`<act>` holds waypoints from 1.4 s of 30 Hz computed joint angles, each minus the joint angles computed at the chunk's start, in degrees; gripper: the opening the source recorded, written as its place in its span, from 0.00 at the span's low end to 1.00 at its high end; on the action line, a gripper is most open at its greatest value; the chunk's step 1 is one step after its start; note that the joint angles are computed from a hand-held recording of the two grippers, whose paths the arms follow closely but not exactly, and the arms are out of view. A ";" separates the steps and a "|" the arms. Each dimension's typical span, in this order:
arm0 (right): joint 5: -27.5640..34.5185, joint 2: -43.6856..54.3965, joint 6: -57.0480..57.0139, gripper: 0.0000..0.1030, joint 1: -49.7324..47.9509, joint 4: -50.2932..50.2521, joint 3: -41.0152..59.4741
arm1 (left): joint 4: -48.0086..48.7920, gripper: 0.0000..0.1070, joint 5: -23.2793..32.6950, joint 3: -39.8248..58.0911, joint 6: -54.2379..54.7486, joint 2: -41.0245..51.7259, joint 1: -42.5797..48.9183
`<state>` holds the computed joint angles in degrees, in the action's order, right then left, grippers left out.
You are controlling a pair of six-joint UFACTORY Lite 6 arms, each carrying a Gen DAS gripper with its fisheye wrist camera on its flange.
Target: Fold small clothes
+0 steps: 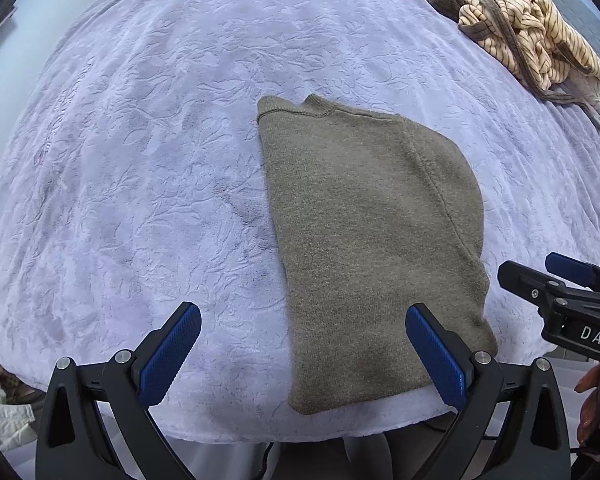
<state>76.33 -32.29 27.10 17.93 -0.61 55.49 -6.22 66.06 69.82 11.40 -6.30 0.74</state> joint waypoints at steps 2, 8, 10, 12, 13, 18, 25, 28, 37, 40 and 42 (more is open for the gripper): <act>0.15 0.57 -0.15 0.86 -0.61 -0.12 0.49 | 0.33 0.96 -0.07 0.26 -0.04 0.26 0.18; 0.54 1.96 0.53 0.86 0.11 -0.90 1.30 | 1.31 0.96 -0.31 0.66 -0.74 0.70 0.15; 0.59 1.99 1.08 0.86 0.62 -1.08 1.32 | 1.35 0.96 -0.38 0.64 -0.77 0.78 0.17; 0.58 2.26 1.43 0.86 1.03 -1.35 1.45 | 1.24 0.96 -0.28 0.85 -0.49 0.94 0.28; 0.56 2.41 1.49 0.86 1.15 -1.41 1.49 | 1.21 0.96 -0.29 0.89 -0.35 1.01 0.34; 0.39 2.95 1.61 0.86 1.46 -1.42 1.61 | 1.97 0.96 -0.63 0.37 -0.93 0.92 0.14; -0.18 3.59 1.30 0.86 1.52 -1.23 1.20 | 2.89 0.96 -0.53 -0.34 -1.85 0.44 -0.26; -0.23 3.66 1.24 0.86 1.75 -1.29 1.18 | 2.95 0.96 -0.43 -0.42 -2.03 0.47 -0.39; 0.06 3.48 0.70 0.86 0.95 -1.06 1.20 | 3.21 0.96 -0.44 -0.98 -2.85 -0.14 -1.25; 0.06 3.43 0.52 0.86 0.79 -0.96 1.16 | 3.23 0.96 -0.41 -0.93 -2.78 -0.09 -1.26; 0.09 3.07 0.75 0.86 0.97 -0.87 0.84 | 3.30 0.96 -0.38 -1.01 -2.83 -0.21 -1.37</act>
